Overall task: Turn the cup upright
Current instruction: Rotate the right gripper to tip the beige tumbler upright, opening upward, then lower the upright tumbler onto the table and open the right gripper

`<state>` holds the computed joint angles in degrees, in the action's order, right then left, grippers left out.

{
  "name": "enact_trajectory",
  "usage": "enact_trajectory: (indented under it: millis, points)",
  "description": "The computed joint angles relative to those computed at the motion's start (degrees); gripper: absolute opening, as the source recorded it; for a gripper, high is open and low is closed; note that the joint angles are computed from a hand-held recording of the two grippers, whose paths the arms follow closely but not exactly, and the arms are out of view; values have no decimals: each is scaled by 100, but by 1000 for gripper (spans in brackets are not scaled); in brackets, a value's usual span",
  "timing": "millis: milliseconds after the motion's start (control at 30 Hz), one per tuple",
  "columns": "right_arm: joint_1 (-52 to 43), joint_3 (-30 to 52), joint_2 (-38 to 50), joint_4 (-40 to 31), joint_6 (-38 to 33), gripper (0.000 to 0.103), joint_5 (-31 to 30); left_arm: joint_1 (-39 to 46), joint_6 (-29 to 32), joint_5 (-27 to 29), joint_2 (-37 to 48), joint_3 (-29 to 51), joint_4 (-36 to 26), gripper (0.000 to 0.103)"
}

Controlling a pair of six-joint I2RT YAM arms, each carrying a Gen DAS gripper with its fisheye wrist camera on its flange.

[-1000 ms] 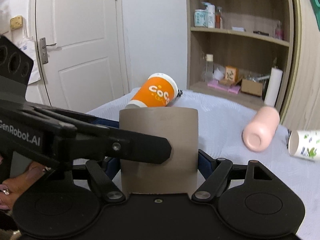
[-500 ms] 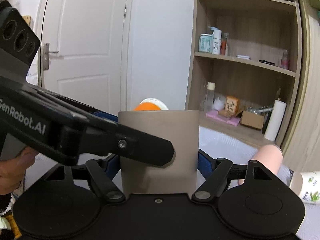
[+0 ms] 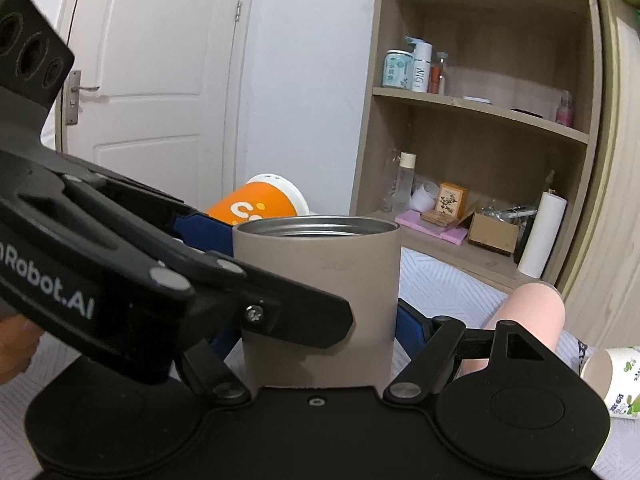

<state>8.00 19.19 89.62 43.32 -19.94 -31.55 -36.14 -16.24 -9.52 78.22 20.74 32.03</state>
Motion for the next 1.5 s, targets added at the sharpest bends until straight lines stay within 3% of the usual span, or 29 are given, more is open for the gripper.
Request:
enact_trajectory:
  millis: [167, 267, 433, 633, 833, 1033, 1167, 1267, 1400, 1500]
  points:
    - [-95, 30, -15, -109, 52, 81, -81, -179, 67, -216, 122, 89, 14, 73]
    - [-104, 135, -178, -533, 11, 81, -6, -319, 131, -386, 186, 116, 60, 73]
    - [51, 78, -482, -858, -20, 82, 389, -105, -63, 141, 91, 223, -253, 73]
    - [-56, -150, -528, -642, 91, 83, 376, -526, 4, -405, 212, 329, -357, 73]
    - [-246, -172, -625, -804, 199, 91, 279, -692, -303, -650, 282, 356, -385, 74]
    - [-431, -401, -1027, -1025, 278, 92, 247, -827, -758, -800, -307, 2, -519, 75]
    - [-569, -915, -1712, -1119, 309, 92, 367, -1179, -1052, -1333, -961, -240, -991, 75]
    - [-664, -1219, -2613, -1586, 396, 92, 480, -1578, -1402, -1876, -1448, -305, -1539, 75]
    - [-855, -1409, -4317, -2907, 650, 92, 485, -2302, -1950, -2780, -1971, -202, -2527, 75]
    - [-920, -1303, -5542, -4288, 763, 92, 672, -2900, -2626, -3693, -1998, 174, -3689, 75]
